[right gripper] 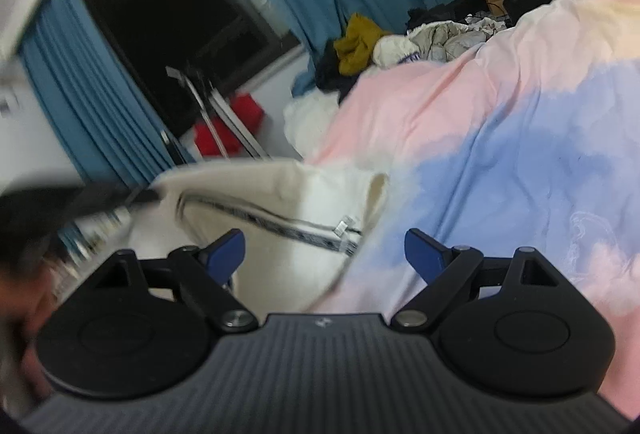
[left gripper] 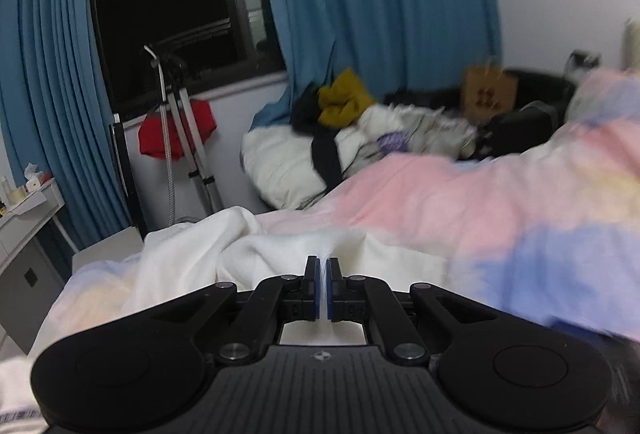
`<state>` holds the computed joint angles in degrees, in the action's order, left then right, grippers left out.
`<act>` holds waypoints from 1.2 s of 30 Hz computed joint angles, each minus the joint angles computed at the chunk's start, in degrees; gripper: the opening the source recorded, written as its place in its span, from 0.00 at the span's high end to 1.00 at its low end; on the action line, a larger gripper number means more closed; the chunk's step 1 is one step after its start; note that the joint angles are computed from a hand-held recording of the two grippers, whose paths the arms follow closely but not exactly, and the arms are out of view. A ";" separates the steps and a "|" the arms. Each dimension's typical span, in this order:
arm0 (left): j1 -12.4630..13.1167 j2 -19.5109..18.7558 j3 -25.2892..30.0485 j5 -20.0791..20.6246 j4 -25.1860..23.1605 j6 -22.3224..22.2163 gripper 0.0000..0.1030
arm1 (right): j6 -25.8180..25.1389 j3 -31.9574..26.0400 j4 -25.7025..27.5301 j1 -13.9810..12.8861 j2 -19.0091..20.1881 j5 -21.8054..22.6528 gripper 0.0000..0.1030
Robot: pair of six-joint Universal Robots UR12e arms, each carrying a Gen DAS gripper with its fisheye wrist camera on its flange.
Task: Fold clothes
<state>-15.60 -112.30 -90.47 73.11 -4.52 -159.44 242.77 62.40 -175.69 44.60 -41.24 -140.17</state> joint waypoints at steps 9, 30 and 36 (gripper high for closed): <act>8.65 13.68 -22.61 -12.10 1.40 1.28 0.97 | 11.93 2.76 -15.32 -1.09 -0.01 14.77 0.13; 15.34 7.23 -22.02 -26.57 -0.61 -10.44 0.96 | 10.24 -4.17 -10.81 -6.90 4.84 14.72 0.94; 17.05 6.69 -22.95 -37.35 6.75 -12.13 0.82 | -1.51 -3.12 -21.10 -5.80 2.64 2.53 0.94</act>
<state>1.46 -105.61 -113.42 35.76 2.23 -171.56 241.26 59.27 -196.79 38.80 -38.61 -137.64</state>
